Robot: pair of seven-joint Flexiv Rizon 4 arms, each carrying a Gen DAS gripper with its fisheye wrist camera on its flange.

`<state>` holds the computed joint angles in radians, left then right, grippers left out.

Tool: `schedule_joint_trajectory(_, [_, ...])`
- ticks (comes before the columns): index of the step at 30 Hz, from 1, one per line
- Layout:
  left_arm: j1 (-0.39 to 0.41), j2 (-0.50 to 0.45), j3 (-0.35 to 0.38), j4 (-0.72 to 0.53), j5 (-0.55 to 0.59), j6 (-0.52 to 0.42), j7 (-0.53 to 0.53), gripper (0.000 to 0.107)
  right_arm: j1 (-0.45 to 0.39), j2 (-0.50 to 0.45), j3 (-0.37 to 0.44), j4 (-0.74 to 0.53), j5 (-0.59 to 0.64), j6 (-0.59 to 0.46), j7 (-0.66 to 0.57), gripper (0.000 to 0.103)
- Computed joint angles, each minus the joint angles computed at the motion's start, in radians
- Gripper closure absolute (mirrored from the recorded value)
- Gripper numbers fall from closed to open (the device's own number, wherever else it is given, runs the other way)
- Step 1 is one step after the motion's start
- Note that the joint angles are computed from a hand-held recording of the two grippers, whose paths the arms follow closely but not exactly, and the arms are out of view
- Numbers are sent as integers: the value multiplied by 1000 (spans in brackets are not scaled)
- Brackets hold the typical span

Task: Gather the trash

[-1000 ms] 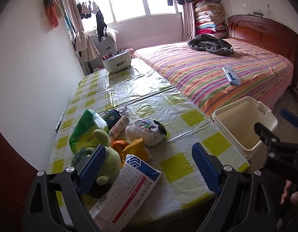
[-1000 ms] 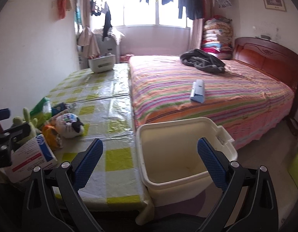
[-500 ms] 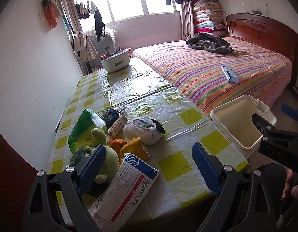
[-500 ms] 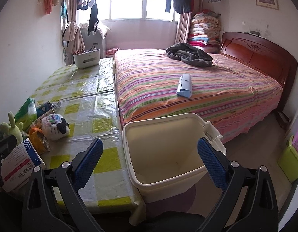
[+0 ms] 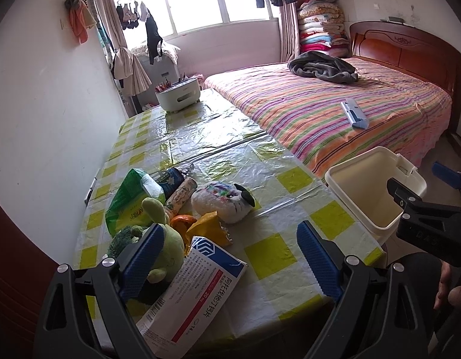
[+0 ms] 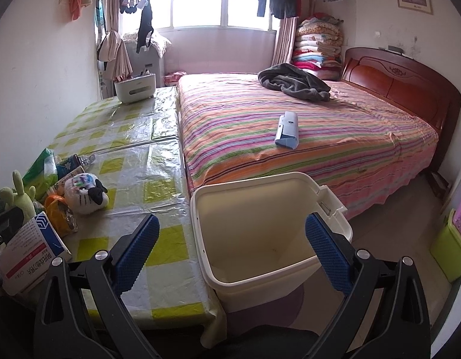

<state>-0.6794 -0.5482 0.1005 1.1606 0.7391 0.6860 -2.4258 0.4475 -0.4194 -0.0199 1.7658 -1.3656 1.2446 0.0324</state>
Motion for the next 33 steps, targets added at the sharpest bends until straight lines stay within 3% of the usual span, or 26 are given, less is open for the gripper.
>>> schedule_joint_trajectory(33, [-6, 45, -6, 41, 61, -27, -30, 19, 17, -22, -11, -16, 35, 41, -47, 6])
